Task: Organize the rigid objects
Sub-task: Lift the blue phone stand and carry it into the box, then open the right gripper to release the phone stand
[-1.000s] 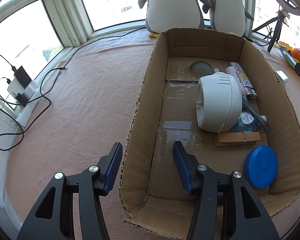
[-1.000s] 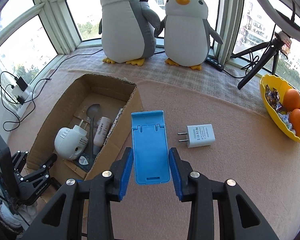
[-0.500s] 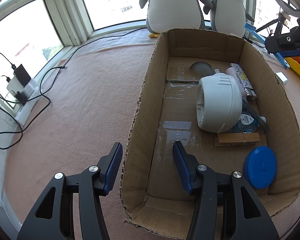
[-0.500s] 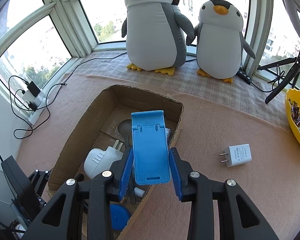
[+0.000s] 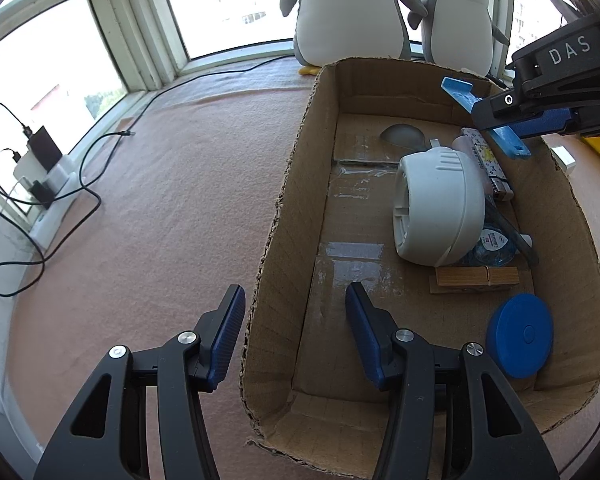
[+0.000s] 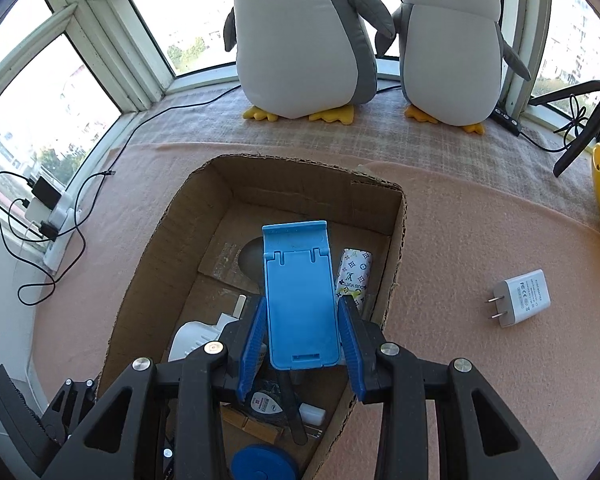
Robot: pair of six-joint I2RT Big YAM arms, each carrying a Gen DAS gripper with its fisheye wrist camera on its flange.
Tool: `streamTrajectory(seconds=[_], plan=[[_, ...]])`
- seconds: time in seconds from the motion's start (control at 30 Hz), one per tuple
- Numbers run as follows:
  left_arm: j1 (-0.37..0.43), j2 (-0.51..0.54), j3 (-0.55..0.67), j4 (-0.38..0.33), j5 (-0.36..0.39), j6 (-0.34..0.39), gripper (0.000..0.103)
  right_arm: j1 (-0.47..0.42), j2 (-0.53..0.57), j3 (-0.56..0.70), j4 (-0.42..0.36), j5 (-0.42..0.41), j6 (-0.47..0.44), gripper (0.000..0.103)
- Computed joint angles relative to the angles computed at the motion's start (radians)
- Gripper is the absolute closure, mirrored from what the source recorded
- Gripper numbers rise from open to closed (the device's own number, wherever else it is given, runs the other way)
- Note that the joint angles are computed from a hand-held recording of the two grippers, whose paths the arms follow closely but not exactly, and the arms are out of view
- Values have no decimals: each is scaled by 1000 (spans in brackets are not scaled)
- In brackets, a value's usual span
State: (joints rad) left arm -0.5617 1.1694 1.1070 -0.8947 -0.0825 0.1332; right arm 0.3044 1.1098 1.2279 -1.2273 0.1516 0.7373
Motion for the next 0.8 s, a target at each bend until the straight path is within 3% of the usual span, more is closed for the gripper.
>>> streamTrajectory(seconds=[0.6, 0.8], plan=[[1, -1, -1, 0, 1, 0, 51, 6, 25, 12, -14, 23, -34, 69], [1, -1, -1, 0, 1, 1, 51, 9, 16, 9, -8, 29, -41, 61]])
